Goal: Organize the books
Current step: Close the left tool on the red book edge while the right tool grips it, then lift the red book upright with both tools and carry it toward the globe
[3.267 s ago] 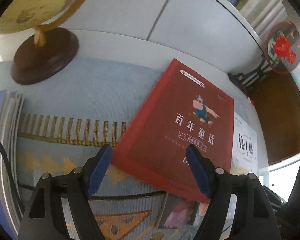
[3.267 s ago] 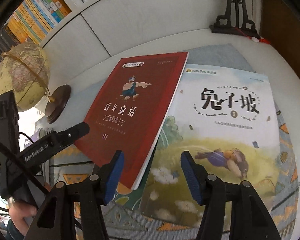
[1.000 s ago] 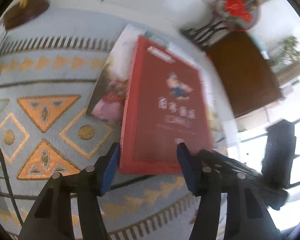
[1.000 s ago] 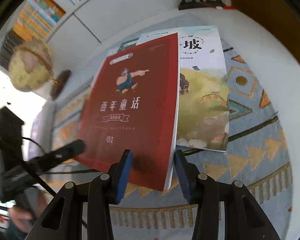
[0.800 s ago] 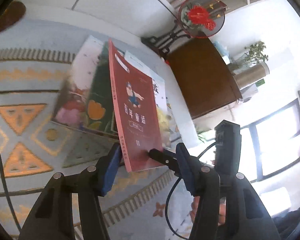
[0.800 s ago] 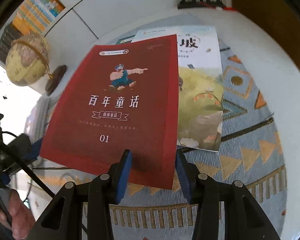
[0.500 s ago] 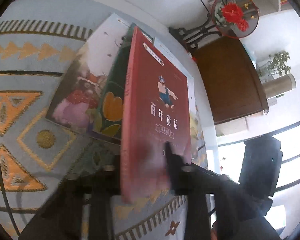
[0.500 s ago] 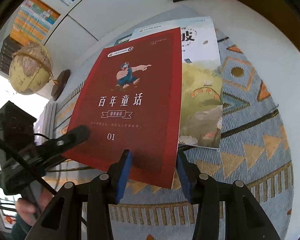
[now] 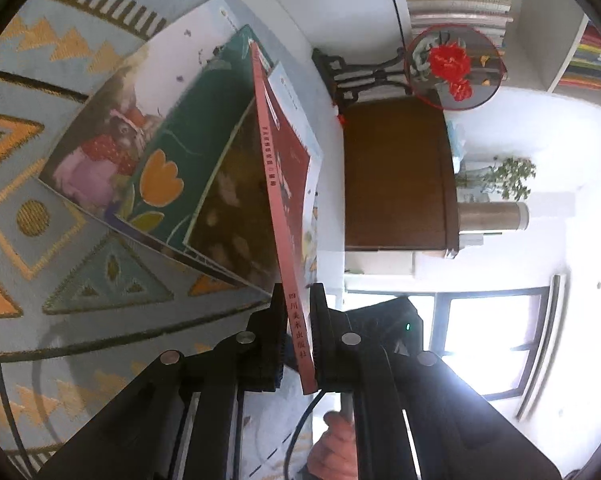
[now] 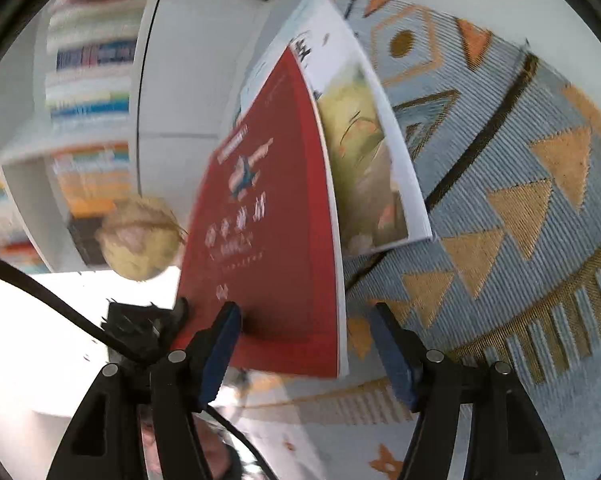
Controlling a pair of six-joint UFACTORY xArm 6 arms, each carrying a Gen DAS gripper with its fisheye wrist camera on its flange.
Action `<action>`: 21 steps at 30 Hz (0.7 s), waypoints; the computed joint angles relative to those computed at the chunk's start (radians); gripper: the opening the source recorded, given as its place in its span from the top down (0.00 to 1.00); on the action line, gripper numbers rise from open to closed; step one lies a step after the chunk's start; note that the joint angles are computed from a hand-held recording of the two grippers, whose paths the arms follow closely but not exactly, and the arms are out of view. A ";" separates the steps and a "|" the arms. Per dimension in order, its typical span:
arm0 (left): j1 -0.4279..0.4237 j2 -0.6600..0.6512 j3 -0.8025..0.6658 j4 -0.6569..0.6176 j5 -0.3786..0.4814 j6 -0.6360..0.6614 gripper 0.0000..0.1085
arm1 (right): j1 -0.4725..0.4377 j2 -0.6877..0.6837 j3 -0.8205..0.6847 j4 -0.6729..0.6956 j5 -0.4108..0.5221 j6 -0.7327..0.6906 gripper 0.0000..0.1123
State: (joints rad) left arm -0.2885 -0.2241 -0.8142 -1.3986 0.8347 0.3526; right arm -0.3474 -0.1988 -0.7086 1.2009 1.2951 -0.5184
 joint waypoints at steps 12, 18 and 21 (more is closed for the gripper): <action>-0.184 -0.102 0.044 0.719 -0.239 -0.313 0.90 | 0.156 -0.187 0.022 -0.200 -0.203 -0.021 0.80; -0.279 -0.252 0.151 0.857 -0.274 -0.464 0.87 | 0.240 -0.449 0.121 -0.440 -0.283 -0.130 0.80; -0.332 -0.339 0.209 0.940 -0.293 -0.586 0.86 | 0.195 -0.556 0.156 -0.446 -0.206 -0.181 0.80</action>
